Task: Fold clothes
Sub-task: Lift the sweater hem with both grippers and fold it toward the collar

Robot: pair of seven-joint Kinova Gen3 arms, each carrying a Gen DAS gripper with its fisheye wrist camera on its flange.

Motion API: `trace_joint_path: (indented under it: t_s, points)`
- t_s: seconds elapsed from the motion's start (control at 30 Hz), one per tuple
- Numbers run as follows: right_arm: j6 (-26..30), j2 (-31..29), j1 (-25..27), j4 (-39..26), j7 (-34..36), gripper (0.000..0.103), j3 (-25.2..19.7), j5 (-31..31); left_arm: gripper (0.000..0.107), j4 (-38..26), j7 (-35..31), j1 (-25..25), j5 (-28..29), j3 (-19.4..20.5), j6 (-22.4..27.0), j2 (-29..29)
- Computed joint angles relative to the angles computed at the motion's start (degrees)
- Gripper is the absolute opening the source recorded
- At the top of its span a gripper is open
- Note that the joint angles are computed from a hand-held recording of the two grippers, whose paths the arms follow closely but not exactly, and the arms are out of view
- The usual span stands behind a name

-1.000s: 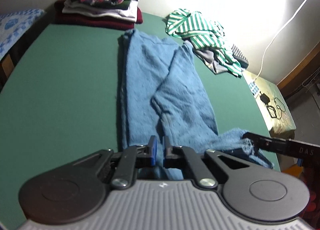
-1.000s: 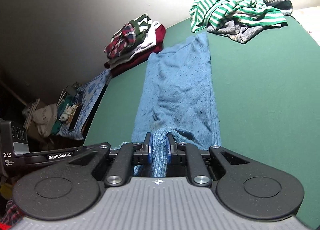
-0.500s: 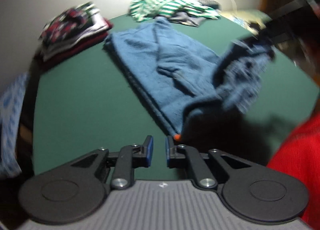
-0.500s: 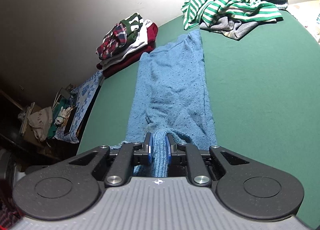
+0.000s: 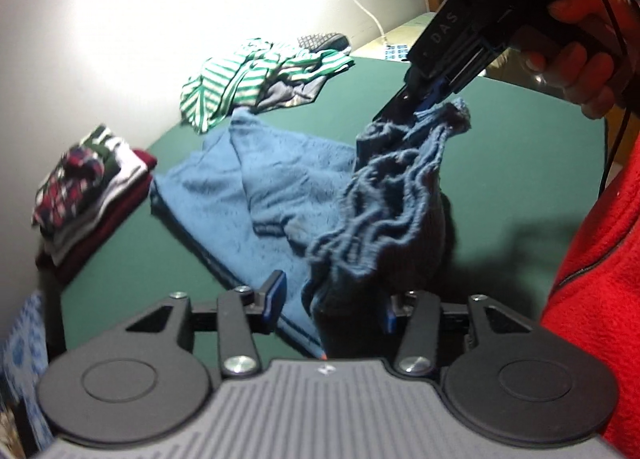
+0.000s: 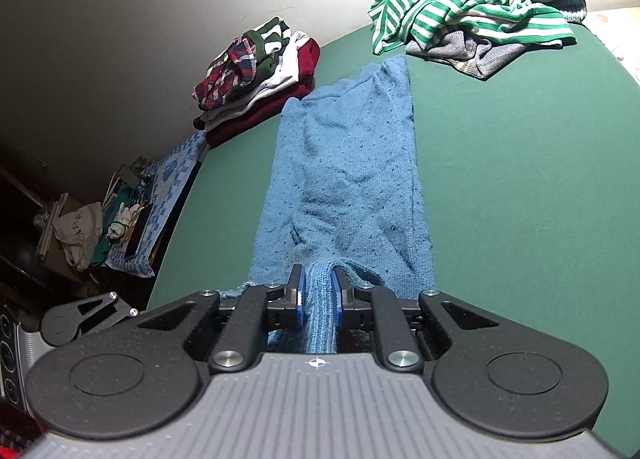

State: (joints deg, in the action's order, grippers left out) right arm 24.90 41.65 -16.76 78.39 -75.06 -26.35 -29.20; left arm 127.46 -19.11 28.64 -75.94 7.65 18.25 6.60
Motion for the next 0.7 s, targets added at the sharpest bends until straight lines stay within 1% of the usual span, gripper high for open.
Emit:
trace_joint_path:
  t_s: [0.07, 0.13, 0.17, 0.23, 0.3, 0.4, 0.47, 0.5, 0.57, 0.6, 0.63, 0.7]
  points:
    - [0.0, 0.0, 0.0, 0.0, 0.1, 0.014, 0.0, 0.0, 0.028, -0.1, -0.8, -0.7, -0.2, -0.4, -2.0, 0.0]
    - [0.1, 0.0, -0.1, 0.0, 0.0, 0.014, 0.1, 0.0, 0.016, 0.0, -0.5, -0.9, -0.8, -0.9, -4.0, 0.0]
    - [0.3, 0.0, -0.2, -0.2, -0.2, 0.014, 0.4, 0.0, 0.014, 0.1, 0.1, -1.0, -1.4, -1.3, -5.0, 0.0]
    - [0.8, 0.1, -0.5, -0.5, -0.8, 0.014, 0.9, 0.2, 0.012, 0.4, 3.4, -0.4, -4.2, -2.2, -6.0, 0.1]
    - [1.2, 0.2, -0.7, -0.8, -1.2, 0.015, 1.3, 0.3, 0.012, 0.8, 5.2, -0.8, -5.3, -2.5, -6.9, -0.2]
    - [1.4, 0.2, -1.0, -1.1, -1.3, 0.015, 1.6, 0.6, 0.012, 1.3, 6.5, -2.2, -4.7, -3.0, -8.9, -1.0]
    - [2.0, 0.5, -1.3, -1.9, -1.4, 0.017, 1.9, 1.0, 0.012, 1.4, 7.5, -3.5, -3.8, -4.2, -11.3, -1.2]
    - [2.2, 0.6, -1.4, -2.2, -1.5, 0.018, 2.0, 1.0, 0.012, 1.4, 8.4, -3.6, -3.8, -5.1, -12.3, -1.2]
    - [3.1, 1.1, -1.6, -3.1, -1.8, 0.019, 2.5, 1.2, 0.012, 1.4, 10.8, -2.2, -5.7, -7.0, -13.1, -1.0]
    - [3.9, 1.4, -1.5, -3.8, -1.9, 0.023, 2.7, 1.3, 0.012, 1.4, 11.4, -1.6, -6.3, -7.9, -13.5, -0.8]
    - [4.4, 1.5, -1.6, -4.1, -2.0, 0.031, 3.0, 1.5, 0.012, 1.4, 11.2, -1.6, -5.9, -7.8, -13.6, -0.6]
    - [4.4, 1.6, -0.5, -3.9, -0.5, 0.038, 2.2, 1.2, 0.012, 1.4, 8.8, -1.4, -3.1, -8.1, -14.1, -0.2]
